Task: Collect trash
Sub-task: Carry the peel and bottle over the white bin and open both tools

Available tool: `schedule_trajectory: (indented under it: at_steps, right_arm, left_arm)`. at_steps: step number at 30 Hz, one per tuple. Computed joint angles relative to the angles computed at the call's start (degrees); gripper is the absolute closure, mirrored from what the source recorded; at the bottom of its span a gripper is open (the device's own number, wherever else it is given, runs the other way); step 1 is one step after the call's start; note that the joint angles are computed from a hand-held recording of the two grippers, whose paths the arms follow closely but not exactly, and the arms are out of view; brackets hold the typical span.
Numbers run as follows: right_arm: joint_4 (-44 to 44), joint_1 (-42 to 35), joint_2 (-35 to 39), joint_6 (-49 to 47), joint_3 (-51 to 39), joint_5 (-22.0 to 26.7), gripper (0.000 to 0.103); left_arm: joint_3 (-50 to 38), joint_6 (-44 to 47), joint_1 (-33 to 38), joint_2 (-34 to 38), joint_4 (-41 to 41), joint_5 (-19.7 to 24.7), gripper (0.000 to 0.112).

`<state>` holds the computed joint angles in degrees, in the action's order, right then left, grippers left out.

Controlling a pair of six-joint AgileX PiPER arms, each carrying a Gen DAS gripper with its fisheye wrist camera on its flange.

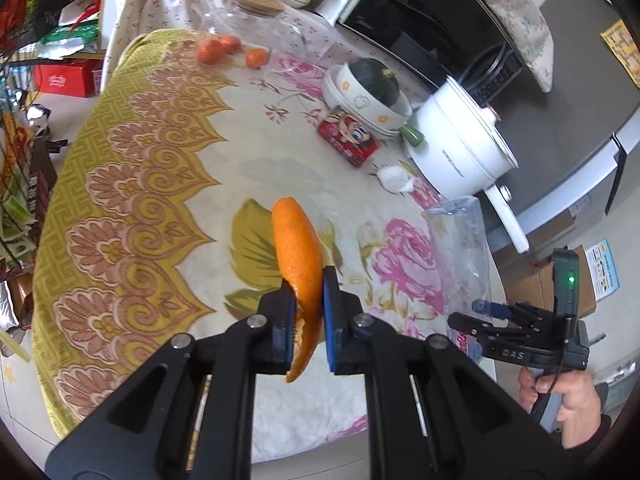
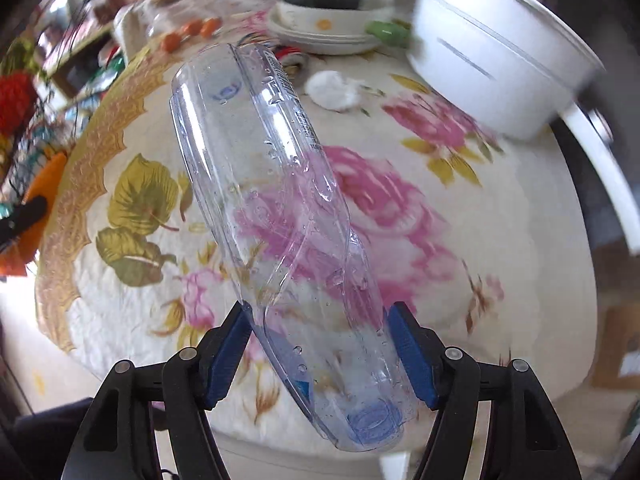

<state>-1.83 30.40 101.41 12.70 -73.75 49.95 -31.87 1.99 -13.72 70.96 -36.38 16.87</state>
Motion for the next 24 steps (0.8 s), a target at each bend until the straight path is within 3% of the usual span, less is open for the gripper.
schedule_trajectory:
  at_steps: [9,13,16,19,24]
  right_arm:
    - [2.93,-11.39,-21.66,-2.98,22.39,-6.56,0.032]
    - [8.98,-20.59,-27.26,-12.09,28.74,-8.40,0.032]
    - [14.45,-27.70,-30.82,-20.15,33.06,-9.29,0.032]
    - [16.74,-33.64,-32.56,-23.92,35.01,-7.43,0.032]
    - [21.75,-44.14,-36.27,-32.67,35.93,-2.20,0.031]
  left_arm:
    - [-6.36,-20.17,-13.35,6.59,18.08,-1.78,0.099]
    - [-9.45,-25.97,-18.26,9.64,22.58,-2.16,0.099]
    - [-12.00,-35.93,-22.87,11.85,32.24,-2.12,0.099]
    - [-14.61,-43.17,-27.19,14.50,39.71,-1.46,0.099]
    - [-20.24,-43.44,-33.21,20.61,40.91,0.04,0.099]
